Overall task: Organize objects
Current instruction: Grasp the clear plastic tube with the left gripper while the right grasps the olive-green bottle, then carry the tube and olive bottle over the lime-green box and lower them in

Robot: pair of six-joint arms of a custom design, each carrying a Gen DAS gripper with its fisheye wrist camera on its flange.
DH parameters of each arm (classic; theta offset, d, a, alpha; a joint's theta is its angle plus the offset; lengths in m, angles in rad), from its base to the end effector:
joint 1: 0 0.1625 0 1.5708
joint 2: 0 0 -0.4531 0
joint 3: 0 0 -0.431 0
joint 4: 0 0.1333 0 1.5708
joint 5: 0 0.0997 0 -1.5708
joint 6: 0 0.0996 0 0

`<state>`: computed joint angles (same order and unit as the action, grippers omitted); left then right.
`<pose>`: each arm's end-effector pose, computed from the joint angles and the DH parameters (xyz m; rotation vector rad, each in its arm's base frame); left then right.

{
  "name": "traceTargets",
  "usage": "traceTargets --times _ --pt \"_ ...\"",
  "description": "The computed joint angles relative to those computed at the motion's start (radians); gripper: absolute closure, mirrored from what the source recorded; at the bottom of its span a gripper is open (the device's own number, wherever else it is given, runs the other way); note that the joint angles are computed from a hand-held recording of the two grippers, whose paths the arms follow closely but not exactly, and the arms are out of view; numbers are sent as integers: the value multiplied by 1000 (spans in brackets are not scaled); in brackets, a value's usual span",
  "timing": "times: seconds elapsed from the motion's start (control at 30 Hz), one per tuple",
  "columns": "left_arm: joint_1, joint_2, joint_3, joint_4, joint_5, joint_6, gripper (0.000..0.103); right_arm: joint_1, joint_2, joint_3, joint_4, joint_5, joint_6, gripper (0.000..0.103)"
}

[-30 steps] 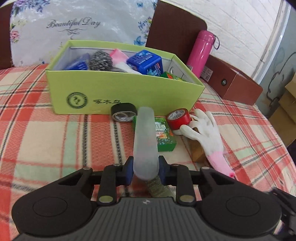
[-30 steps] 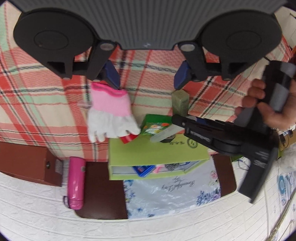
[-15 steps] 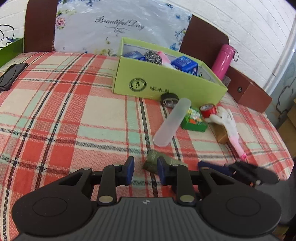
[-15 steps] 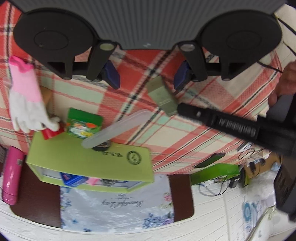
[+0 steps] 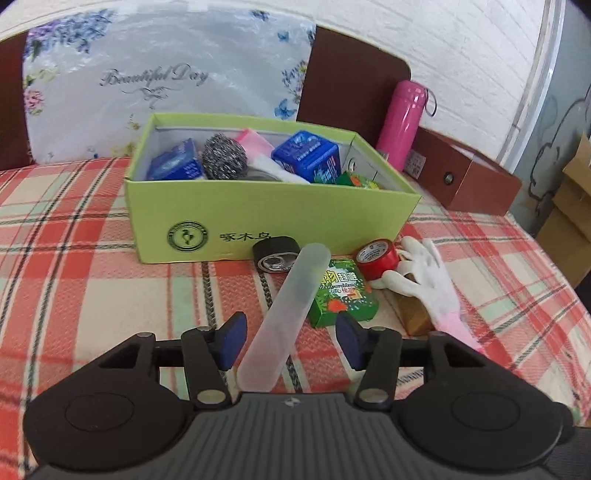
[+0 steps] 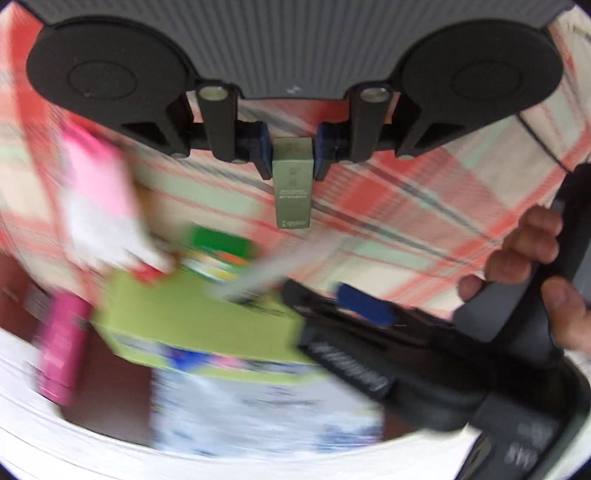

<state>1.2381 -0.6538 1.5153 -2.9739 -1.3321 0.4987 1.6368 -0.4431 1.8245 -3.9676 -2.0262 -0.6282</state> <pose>-0.1051 -0.7844 0.0795 1.0341 2.5711 -0.7387 0.1301 -0.6118 -0.0290 0.4897 -2.2012 1.0517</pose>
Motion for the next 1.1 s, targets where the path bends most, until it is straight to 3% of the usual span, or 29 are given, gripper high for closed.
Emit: traceTargets --times 0.13,0.17,0.2,0.3,0.53,0.67,0.9,1.0,1.03,1.07,1.1 --pt "-3 58 -68 63 40 -9 48 -3 -40 70 -44 -44 76 80" --pt "-3 64 -73 78 53 -4 55 -2 -47 81 -44 -46 82 80" --pt "-3 63 -62 51 66 7 68 -4 -55 95 -40 -41 88 80" --pt "1 27 -22 56 69 -10 75 -8 -64 113 -37 -30 93 80" --pt "-3 -104 159 28 95 -9 75 -10 -62 108 -37 -26 78 79" --pt "-2 -88 155 2 106 -36 56 -7 -61 96 -29 -36 71 76" --pt "-13 -70 154 -18 128 11 54 -5 -58 80 -16 -49 59 75" --pt "-9 -66 152 -24 118 12 57 -6 -54 72 -12 -46 54 75" --pt "-9 -66 152 -26 118 13 61 -6 -55 72 -5 -44 56 77" --pt "-10 -65 153 -30 122 13 74 -6 -56 73 -2 -42 58 80" --pt "-10 -66 153 -29 120 8 74 -6 -56 72 1 -42 58 80"
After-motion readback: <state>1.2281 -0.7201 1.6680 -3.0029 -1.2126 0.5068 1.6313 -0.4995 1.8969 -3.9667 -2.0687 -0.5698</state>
